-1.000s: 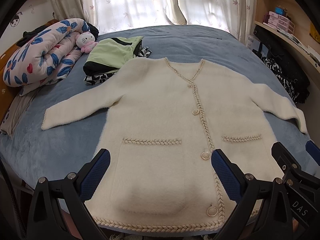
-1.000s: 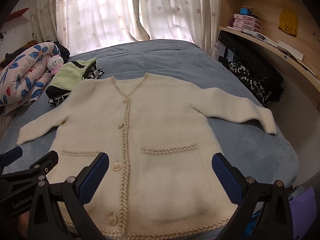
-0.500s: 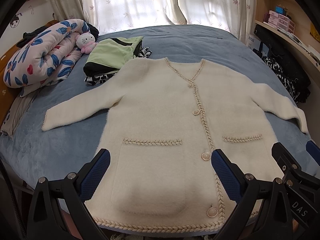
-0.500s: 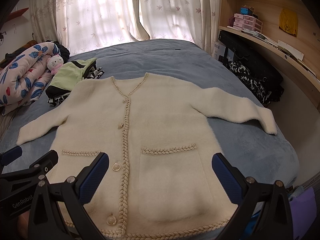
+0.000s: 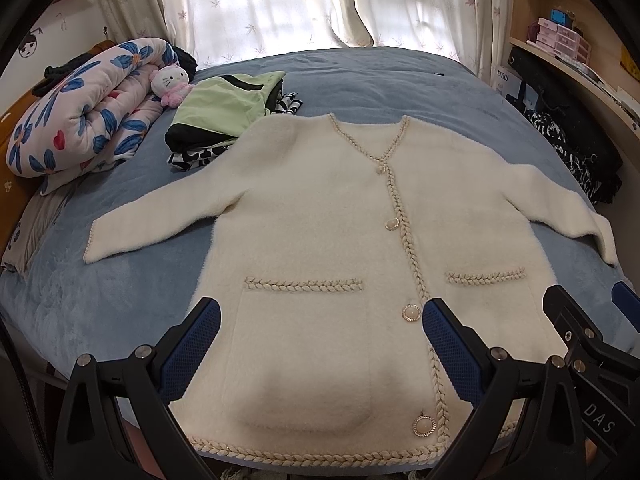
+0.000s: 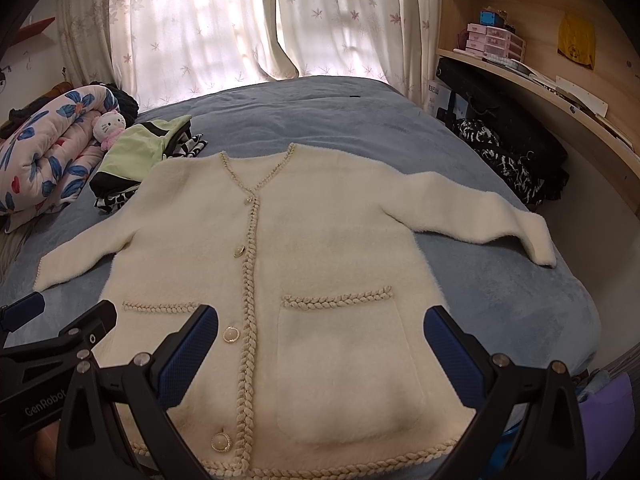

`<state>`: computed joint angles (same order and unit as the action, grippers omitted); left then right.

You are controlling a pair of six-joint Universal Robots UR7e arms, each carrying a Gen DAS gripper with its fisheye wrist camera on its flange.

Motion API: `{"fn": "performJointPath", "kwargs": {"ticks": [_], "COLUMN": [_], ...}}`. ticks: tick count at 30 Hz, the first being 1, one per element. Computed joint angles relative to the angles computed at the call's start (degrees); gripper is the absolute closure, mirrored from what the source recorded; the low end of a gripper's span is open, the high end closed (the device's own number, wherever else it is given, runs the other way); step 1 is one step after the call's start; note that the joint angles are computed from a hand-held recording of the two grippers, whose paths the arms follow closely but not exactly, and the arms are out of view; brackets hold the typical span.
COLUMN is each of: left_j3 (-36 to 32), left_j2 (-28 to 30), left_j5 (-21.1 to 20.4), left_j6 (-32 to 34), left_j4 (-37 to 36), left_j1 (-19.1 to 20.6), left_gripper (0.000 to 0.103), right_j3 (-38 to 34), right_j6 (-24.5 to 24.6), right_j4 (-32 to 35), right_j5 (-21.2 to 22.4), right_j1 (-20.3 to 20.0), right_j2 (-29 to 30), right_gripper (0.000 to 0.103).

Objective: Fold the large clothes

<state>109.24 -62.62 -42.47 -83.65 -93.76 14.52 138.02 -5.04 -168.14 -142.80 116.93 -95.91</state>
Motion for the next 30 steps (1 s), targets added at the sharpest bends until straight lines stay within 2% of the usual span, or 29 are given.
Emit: {"fn": "performJointPath", "kwargs": {"ticks": [7, 10, 15, 20, 22, 26, 30], "left_j3": [-0.3, -0.3, -1.7, -4.4, -6.0, -8.4, -9.1], "left_j2": [0.5, 0.6, 1.5, 3.1, 4.4, 7.2, 10.6], "left_j5": [0.0, 0.3, 1.8, 6.1, 7.5, 11.5, 15.2], "left_j6": [1.1, 3.4, 7.5, 10.3, 12.0, 18.5, 28.8], "left_j4": [-0.8, -2.6, -5.2, -6.7, -7.5, -12.5, -24.0], "left_j1": [0.3, 0.6, 0.8, 0.5, 0.5, 0.6, 0.8], "left_gripper": [0.003, 0.003, 0.003, 0.003, 0.003, 0.003, 0.003], "right_j3": [0.1, 0.4, -2.0, -5.4, -7.2, -11.0, -15.0], "right_j6": [1.4, 0.2, -5.3, -15.2, -16.6, -15.9, -14.5], "right_j4": [1.6, 0.6, -2.3, -9.4, -8.7, -4.5, -0.4], "right_j5": [-0.6, -1.5, -3.6, -6.2, -5.4, -2.5, 2.8], "right_j1": [0.7, 1.0, 0.4, 1.2, 0.6, -2.3, -7.2], "right_j2": [-0.4, -0.6, 0.4, 1.2, 0.1, -3.0, -6.4], "right_gripper": [0.000, 0.000, 0.000, 0.000, 0.000, 0.000, 0.000]}}
